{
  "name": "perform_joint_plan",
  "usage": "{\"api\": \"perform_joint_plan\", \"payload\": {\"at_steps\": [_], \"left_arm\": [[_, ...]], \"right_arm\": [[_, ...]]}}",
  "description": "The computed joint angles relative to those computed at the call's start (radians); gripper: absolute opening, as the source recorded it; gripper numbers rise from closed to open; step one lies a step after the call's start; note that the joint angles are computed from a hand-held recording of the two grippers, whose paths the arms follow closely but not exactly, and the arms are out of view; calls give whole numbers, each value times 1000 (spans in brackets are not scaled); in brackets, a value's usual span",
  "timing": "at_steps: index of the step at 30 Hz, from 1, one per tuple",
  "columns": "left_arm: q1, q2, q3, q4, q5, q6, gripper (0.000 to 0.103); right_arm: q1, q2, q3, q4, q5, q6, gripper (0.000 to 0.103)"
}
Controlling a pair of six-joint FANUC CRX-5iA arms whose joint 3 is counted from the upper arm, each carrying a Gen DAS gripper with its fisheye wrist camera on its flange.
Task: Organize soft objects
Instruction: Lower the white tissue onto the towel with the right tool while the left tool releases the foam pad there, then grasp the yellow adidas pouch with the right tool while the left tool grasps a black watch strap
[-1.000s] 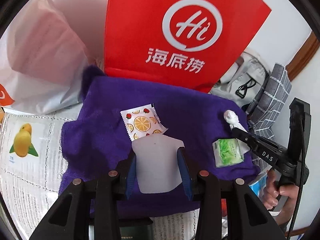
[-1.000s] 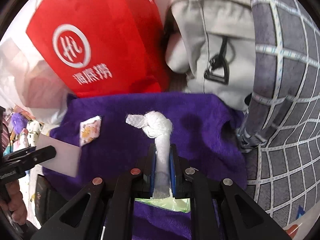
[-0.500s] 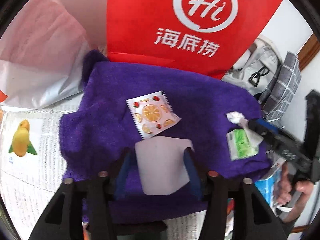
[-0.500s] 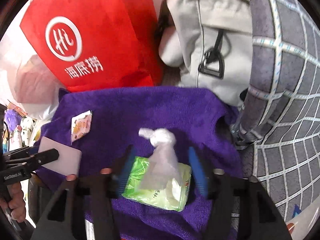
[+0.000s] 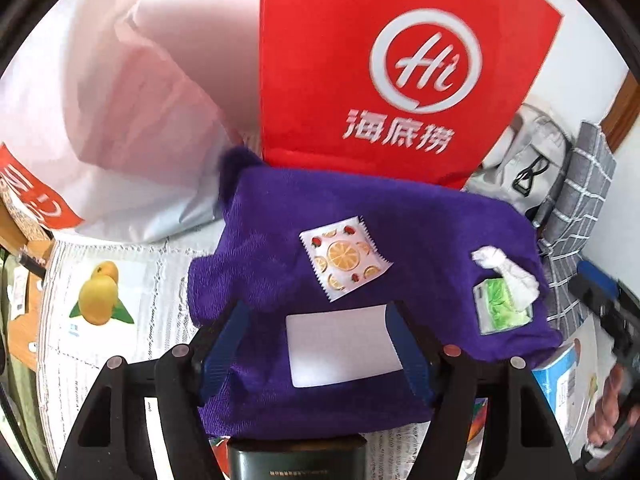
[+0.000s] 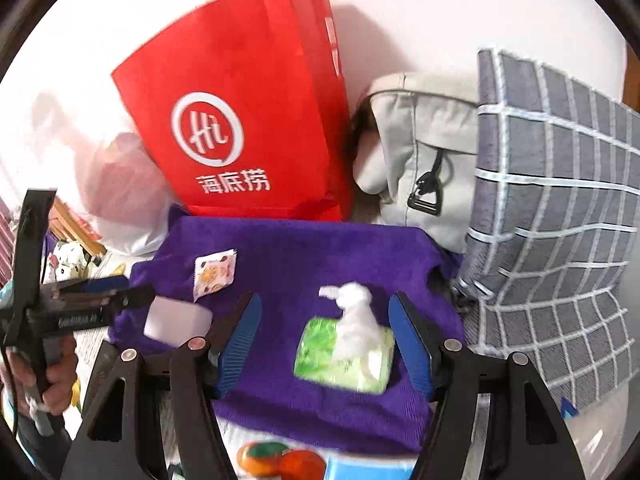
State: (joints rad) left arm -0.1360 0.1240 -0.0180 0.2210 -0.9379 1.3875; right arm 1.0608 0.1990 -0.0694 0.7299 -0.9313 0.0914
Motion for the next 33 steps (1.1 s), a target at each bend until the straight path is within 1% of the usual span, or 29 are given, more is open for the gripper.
{"api": "perform_joint_plan", "payload": {"at_steps": [4,6,8,9,11,13,16,18,21,25,29,31,33], "left_arm": [[-11,-36,-8,0,13,-32,70],[-12,-56,-16,15,14,-46,70],[-13,-80,-34,47,24,-76,70],[-12,-92,-45,63,31,-95,70],[-16,-120,-62,78,38,-122,70],[-17,-150,-79,78,43,-127,70],[-5,-199,-120,104,40,-147,70],[6,-231,-151,116,33,-152,70],[23,-275,-198,117,22,-162,70],[42,-336,-265,92,14,-165,70],[78,-387,-327,87,-24,-164,70],[100,-418,-362,100,-43,-170,70],[118,-446,-389,112,-55,-181,70]], "right_arm": [[94,-44,-44,14,-75,-15,66],[135,-55,-56,6,-92,-9,71],[181,-77,-95,21,-75,-18,78],[204,-90,-121,41,-57,-30,79],[246,-101,-153,60,-45,-58,88],[281,-100,-159,38,-39,-42,90],[323,-79,-144,3,-56,36,91],[343,-52,-116,-29,-93,118,91],[363,14,-41,-72,-194,248,91],[362,76,23,-111,-253,369,91],[362,130,61,-110,-318,383,91],[360,144,69,-124,-331,380,91],[359,147,66,-137,-322,388,91]]}}
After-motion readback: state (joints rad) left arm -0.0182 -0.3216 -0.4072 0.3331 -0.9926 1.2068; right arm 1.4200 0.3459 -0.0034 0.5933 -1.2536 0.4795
